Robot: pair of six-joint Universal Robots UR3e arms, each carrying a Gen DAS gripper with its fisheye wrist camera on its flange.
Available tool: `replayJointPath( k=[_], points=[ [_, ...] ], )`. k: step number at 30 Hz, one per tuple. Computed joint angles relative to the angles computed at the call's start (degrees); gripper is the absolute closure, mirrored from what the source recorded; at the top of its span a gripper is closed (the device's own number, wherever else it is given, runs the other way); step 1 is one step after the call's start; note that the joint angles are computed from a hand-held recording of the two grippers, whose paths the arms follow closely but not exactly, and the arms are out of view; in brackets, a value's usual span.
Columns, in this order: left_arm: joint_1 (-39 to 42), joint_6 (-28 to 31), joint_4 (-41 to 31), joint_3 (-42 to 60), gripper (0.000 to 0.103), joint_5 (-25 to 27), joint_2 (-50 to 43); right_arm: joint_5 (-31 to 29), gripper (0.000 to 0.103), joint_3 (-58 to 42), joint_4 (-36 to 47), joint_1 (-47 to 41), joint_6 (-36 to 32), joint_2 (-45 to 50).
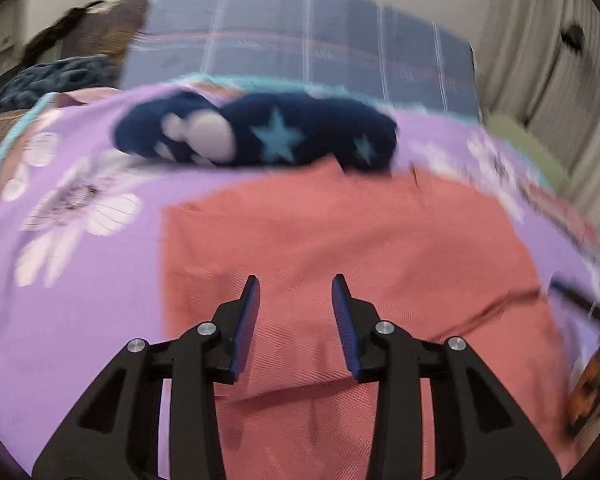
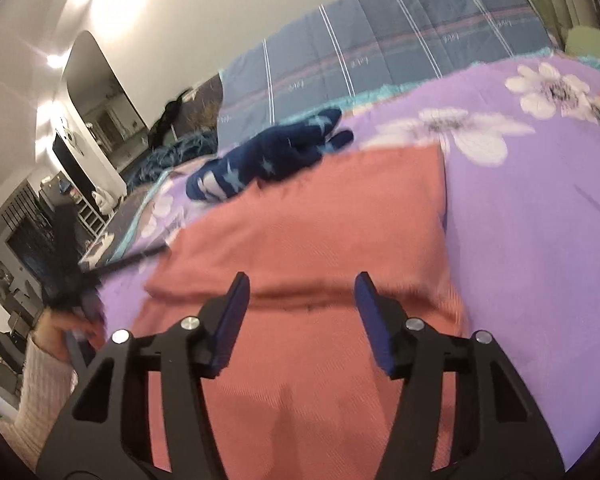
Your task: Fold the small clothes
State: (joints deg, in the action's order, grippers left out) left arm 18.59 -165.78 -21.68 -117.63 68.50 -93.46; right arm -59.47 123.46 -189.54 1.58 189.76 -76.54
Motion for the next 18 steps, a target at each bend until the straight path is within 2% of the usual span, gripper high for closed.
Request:
replayJointPath(
  k=[1, 2, 3, 4, 5, 6, 9, 12, 15, 17, 18],
  points=[
    [-3.1, -0.18, 0.83, 1.52, 0.062, 4.61, -4.33, -1.99, 0.046, -1.29, 1.26, 0.75, -0.2, 0.37],
    [-4.53, -0.14, 2.89, 1.55, 0.06, 6.88, -6.68, -6.04, 0.046, -3.51, 4.08, 2.24, -0.46, 1.27],
    [-5.8, 0.05, 8.01, -0.4, 0.059, 8.79, -7.54, -12.97, 0.048, -7.56, 11.21, 4.59, -0.55, 2.91],
    [-6.43, 0.02, 8.32, -0.42, 0.057, 9.83, -7.2, -16.33, 0.061, -10.15, 16.65, 5.53, -0.37, 4.4],
    [-6.7, 0.03, 6.9, 0.23, 0.056, 10.45, -6.84, -17.2, 0.065, -10.35, 17.51, 5.42, 0.15, 5.42],
    [-6.72, 0.16, 7.35, -0.18, 0.056, 10.67, -6.81, -15.95, 0.066, -8.49, 15.13, 4.42, 0.96, 4.95],
    [-6.38, 0.19, 8.2, -0.67, 0.055, 10.23, -6.99, -16.92, 0.066, -10.53, 20.69, 4.79, 1.06, 2.76],
    [-6.98, -0.03, 8.91, -0.59, 0.055, 10.92, -7.4, -14.97, 0.064, -11.04, 21.33, 4.07, 2.08, 0.36],
    [-7.19, -0.3, 9.35, -0.71, 0.055, 10.93, -7.52, -18.12, 0.064, -16.91, 21.93, 6.15, -0.28, 2.51],
    [-6.82, -0.25, 9.58, -1.03, 0.055, 10.4, -7.42, -15.37, 0.066, -20.8, 21.11, 6.13, -2.54, 5.85],
    [-6.66, -0.26, 9.67, -1.13, 0.055, 10.12, -7.38, -18.04, 0.066, -25.3, 23.99, 7.86, -4.41, 9.22]
  ],
)
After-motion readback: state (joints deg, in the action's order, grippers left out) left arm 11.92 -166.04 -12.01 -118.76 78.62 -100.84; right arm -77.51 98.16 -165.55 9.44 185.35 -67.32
